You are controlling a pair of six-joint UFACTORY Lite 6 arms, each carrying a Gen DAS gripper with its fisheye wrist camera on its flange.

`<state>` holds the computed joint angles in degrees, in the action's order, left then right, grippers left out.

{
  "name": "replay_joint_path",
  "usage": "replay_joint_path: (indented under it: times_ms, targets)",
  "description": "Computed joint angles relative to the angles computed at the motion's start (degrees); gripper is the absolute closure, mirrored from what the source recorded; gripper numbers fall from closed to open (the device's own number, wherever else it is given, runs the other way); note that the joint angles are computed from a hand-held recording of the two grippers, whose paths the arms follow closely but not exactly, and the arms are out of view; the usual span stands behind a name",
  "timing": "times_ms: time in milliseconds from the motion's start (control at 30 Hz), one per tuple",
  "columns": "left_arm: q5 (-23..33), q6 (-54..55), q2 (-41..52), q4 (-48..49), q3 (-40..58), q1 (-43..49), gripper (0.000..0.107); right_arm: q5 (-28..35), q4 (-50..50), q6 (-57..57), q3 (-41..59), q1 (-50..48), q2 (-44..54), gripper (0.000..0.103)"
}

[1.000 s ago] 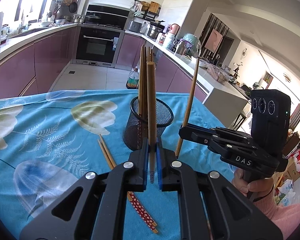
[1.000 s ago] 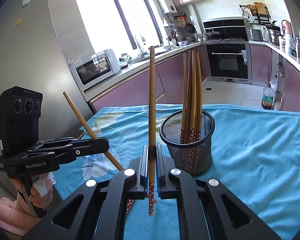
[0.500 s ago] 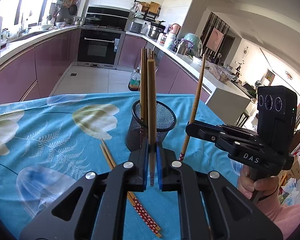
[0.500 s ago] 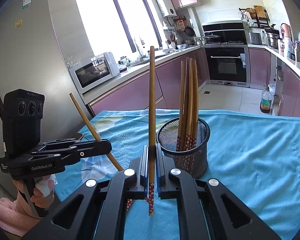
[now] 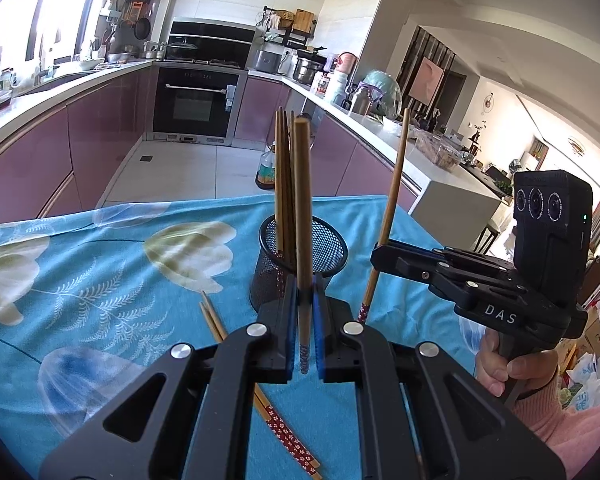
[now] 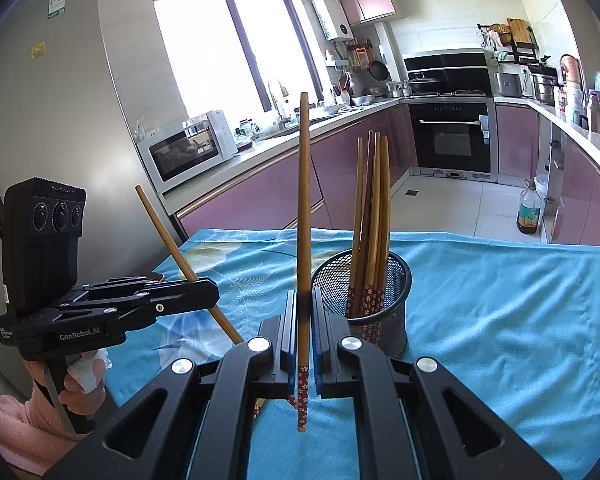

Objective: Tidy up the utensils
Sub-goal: 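Lower both held chopsticks into the mesh cup from above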

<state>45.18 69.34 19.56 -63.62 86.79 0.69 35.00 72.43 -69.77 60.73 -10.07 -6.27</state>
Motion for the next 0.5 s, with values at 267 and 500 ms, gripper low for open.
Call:
replay_joint_path:
  times_ms: [267, 500]
  targets:
    - [0.0, 0.0, 0.3, -0.3, 2.1, -0.4, 0.099, 0.7, 0.0, -0.1, 1.5, -0.8, 0.4, 0.097]
    - [0.5, -0.5, 0.9, -0.2, 4.3, -0.3, 0.099, 0.9, 0.1, -0.2, 3.2, -1.0, 1.5, 0.097]
